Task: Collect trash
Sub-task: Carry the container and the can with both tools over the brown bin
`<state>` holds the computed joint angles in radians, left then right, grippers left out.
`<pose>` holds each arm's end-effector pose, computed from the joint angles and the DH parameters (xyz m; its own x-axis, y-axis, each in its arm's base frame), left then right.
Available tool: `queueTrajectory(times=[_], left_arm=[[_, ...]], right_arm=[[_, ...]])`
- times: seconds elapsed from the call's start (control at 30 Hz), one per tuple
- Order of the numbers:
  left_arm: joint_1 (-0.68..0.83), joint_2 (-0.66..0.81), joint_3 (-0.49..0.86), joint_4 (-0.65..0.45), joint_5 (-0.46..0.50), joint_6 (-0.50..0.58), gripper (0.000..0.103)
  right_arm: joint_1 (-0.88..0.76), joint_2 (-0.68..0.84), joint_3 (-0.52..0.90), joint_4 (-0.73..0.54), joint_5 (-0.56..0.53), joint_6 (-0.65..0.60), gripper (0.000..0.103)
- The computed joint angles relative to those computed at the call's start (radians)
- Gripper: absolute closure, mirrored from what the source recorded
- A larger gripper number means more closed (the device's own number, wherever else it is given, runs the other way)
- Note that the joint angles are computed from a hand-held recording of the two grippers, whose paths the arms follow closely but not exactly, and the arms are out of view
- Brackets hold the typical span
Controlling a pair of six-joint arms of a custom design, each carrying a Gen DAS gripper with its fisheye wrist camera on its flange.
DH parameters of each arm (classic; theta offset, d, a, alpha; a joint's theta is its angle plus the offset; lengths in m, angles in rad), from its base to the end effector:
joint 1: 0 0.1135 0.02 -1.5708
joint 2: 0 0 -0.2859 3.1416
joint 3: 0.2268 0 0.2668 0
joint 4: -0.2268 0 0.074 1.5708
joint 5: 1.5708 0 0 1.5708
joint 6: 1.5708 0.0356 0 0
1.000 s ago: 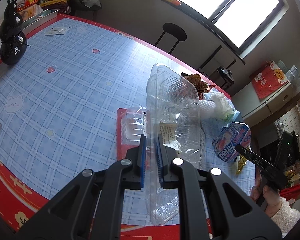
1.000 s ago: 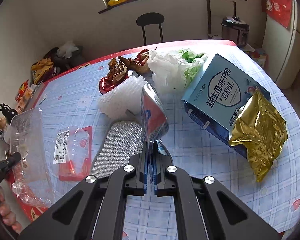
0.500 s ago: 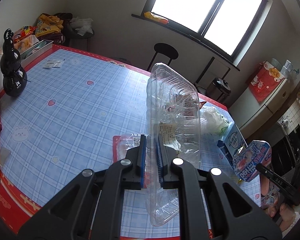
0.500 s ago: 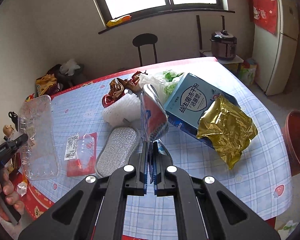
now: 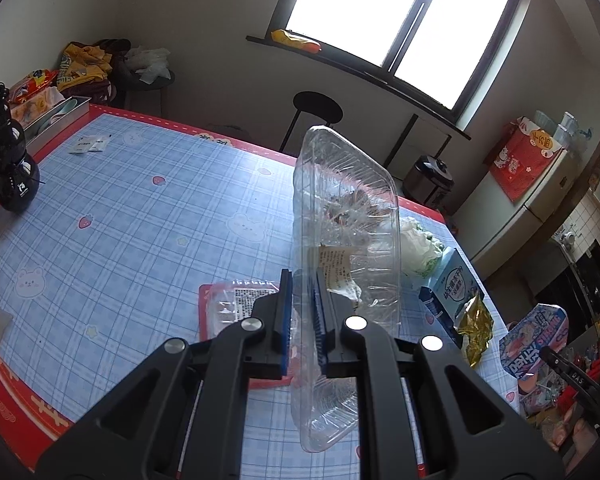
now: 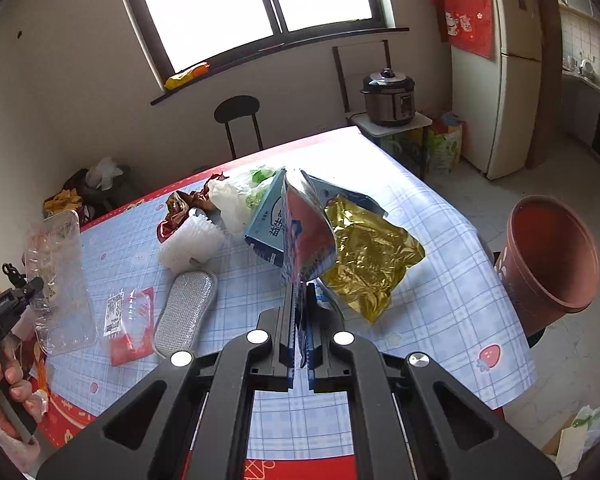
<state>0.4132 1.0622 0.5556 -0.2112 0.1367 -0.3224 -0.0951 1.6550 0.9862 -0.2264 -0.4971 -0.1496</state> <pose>0.2030 0.0837 0.2177 -0.4751 -0.5510 -0.6860 -0.4790 0.8160 -0.3237 0.3511 -0.0164 0.2021 -0.7363 -0.0614 -0.6738 -0.3268 0.9043 0.2748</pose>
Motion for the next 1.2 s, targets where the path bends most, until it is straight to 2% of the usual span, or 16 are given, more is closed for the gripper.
queueTrajectory(times=[0.17,0.33,0.57,0.67,0.83,0.97,1.13,1.2], left_arm=[[-0.209,0.017,0.036,0.005,-0.134,-0.092,0.089],[-0.437,0.071,0.098,-0.014,-0.298,-0.264,0.089],[-0.703,0.267,0.283,-0.033,-0.468,-0.358,0.089],[-0.793,0.382,0.389,-0.028,-0.507,-0.373,0.089],[-0.903,0.623,0.616,-0.01,-0.518,-0.343,0.089],[-0.965,0.841,0.856,0.007,-0.485,-0.309,0.089],[-1.023,1.153,1.266,-0.019,-0.415,-0.271,0.089],[-1.041,1.293,1.482,-0.062,-0.388,-0.25,0.089]], right_arm=[[-0.121,0.056,0.073,-0.035,-0.09,-0.061,0.098],[-0.229,0.158,0.223,-0.129,-0.166,-0.154,0.098],[-0.372,0.315,0.437,-0.224,-0.249,-0.216,0.098],[-0.422,0.394,0.549,-0.273,-0.269,-0.231,0.098],[-0.499,0.533,0.749,-0.351,-0.285,-0.244,0.098],[-0.561,0.628,0.889,-0.414,-0.278,-0.265,0.098],[-0.641,0.736,1.068,-0.471,-0.248,-0.272,0.098],[-0.67,0.778,1.143,-0.492,-0.233,-0.267,0.098]])
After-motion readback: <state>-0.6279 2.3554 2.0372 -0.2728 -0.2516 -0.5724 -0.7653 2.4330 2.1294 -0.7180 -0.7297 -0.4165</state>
